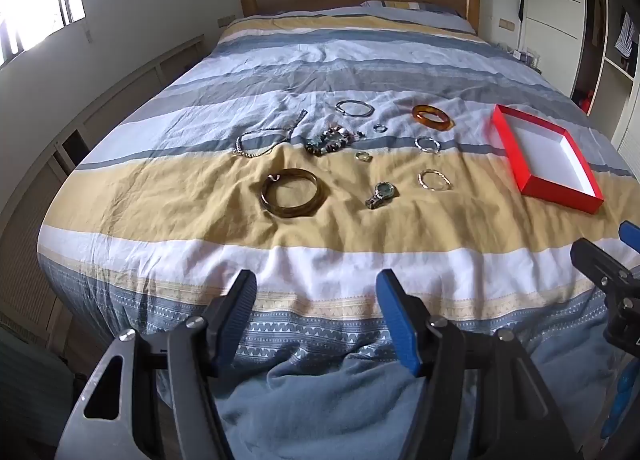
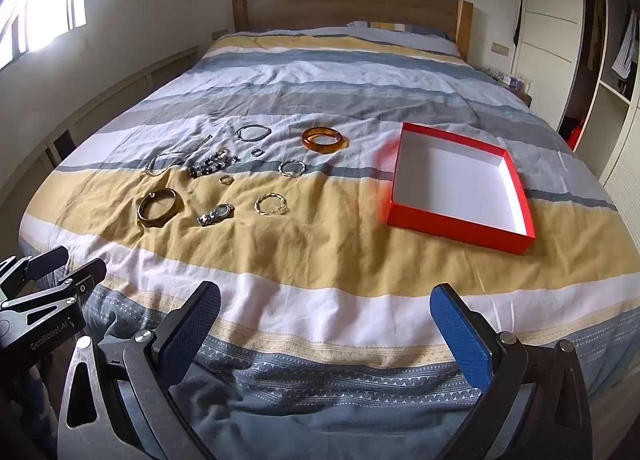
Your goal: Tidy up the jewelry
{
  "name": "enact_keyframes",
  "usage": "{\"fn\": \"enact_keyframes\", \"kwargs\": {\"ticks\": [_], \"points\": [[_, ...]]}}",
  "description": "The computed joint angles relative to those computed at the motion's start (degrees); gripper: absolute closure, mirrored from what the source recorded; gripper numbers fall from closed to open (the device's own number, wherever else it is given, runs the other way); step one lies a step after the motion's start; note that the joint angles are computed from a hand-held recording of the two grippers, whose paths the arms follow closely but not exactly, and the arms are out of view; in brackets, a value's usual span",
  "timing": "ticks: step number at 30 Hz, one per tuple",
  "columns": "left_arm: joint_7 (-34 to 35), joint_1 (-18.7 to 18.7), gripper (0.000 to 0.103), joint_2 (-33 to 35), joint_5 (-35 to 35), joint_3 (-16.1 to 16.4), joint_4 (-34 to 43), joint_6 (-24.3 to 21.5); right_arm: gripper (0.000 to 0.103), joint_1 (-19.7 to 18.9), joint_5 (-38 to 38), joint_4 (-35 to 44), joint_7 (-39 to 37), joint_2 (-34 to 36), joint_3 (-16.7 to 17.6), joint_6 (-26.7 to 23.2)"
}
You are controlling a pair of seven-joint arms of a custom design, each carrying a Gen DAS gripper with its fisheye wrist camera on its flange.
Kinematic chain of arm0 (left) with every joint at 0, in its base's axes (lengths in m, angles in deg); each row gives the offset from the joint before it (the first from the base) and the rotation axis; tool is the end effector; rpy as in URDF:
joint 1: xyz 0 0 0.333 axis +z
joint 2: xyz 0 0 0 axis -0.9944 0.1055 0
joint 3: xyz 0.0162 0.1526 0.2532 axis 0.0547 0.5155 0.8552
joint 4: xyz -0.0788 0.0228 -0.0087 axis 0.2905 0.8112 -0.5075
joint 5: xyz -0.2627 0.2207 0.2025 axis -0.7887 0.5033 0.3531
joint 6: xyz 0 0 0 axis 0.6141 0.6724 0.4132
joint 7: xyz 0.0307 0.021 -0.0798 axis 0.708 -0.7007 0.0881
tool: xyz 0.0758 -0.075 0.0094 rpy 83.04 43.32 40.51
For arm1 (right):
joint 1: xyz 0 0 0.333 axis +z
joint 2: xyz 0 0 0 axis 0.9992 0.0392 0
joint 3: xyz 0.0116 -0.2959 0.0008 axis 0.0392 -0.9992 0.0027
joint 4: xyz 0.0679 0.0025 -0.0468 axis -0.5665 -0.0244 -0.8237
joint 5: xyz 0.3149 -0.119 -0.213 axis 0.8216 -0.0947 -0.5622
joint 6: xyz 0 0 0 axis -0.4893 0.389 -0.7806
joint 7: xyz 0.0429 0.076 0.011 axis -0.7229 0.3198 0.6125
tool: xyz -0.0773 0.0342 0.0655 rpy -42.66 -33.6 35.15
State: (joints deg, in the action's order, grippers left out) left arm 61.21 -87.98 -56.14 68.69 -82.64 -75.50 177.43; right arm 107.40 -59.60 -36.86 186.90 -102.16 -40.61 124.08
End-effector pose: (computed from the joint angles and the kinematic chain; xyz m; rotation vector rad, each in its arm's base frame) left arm 0.4752 -0.0776 0.5577 -1.6542 1.9138 -0.5882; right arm 0.4470 0.3145 0.5533 -1.6803 1.8664 -0.7186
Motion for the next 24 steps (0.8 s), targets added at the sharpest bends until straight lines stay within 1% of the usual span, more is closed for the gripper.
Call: {"fn": "enact_keyframes", "kwargs": {"ticks": [7, 9, 12, 17, 19, 24], "points": [[0.5, -0.3, 0.042, 0.0, -1.0, 0.3, 0.1, -0.2, 0.001, 0.1, 0.1, 0.2, -0.3, 0.3, -0.1, -0.3], [-0.1, 0.1, 0.042, 0.0, -0.3, -0.2, 0.0, 0.0, 0.001, 0.2, 0.4, 0.4, -0.5, 0.6, -0.3, -0.4], [-2.0, 0.6, 0.043, 0.1, 1.4, -1.4, -0.4, 1.5, 0.001, 0.4, 0.9, 0.7, -1.0, 0.2, -0.3, -1.0], [-2.2, 0.2, 0.043, 0.3, 1.8, -1.1, -0.2, 1.6, 0.001, 0.2, 0.9, 0.4, -1.0, 0.3, -0.4, -0.4], [-1.5, -0.2, 0.043, 0.5, 1.1, -0.4, 0.0, 1.2, 0.001, 0.1, 0.4, 0.1, -0.6, 0.5, -0.3, 0.1], [-1.5, 0.0, 0.043, 0.3, 1.3, -0.5, -0.2, 1.3, 0.001, 0.1, 0.5, 0.3, -0.6, 0.6, -0.4, 0.0]]}}
